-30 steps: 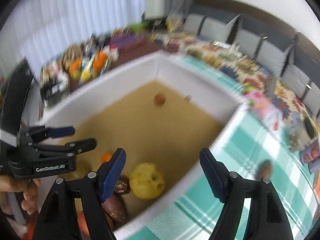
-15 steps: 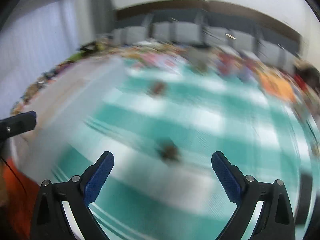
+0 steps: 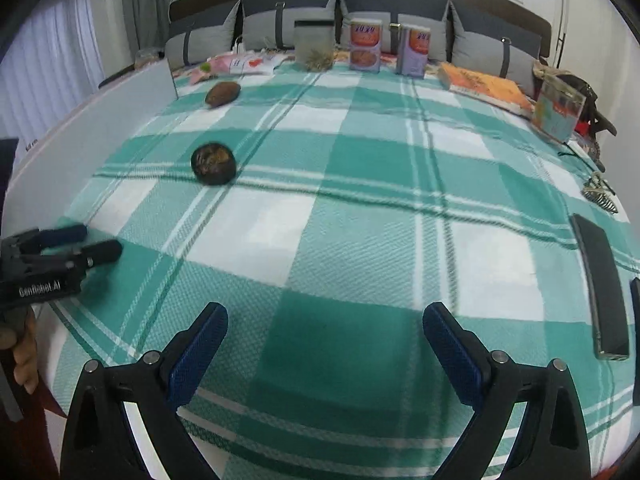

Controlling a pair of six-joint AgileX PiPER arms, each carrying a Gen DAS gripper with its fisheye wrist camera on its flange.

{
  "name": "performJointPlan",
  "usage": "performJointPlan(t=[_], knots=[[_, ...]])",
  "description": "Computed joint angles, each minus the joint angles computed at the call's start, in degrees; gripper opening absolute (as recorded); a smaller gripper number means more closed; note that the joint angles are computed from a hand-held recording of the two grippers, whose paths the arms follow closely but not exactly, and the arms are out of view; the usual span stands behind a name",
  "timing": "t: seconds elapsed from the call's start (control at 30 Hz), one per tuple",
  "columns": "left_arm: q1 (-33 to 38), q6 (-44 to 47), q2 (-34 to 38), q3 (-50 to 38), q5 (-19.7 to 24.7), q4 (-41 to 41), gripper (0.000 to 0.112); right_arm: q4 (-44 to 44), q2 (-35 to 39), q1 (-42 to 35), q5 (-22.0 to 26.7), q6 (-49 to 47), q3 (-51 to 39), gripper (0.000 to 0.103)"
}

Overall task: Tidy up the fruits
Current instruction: 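Move both tools back over the table toward the kiwi and mangosteen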

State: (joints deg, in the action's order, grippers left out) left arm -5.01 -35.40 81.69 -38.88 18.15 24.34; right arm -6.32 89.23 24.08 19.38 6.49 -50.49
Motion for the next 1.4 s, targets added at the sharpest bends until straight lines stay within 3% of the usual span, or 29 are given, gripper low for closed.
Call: performJointPlan(t=[0.23,0.4,1.4], knots=[[-1.08,-9.29,0.64,1.30,-1.61,9.42,0.094,-7.90,0.12,1.14,-1.80,7.97,2.08,0.103],[-1.49,-12.14,0.71,1.68,-1.83,12.23,0.094,-8.33,0.06,0.86,-3.21,8.87,2.83,0.103],[-1.87,-14.20,0.51,1.91,-1.61,14.14,0.095,-8.90,0.13,0.93,-3.64,9.50,3.05,0.103]])
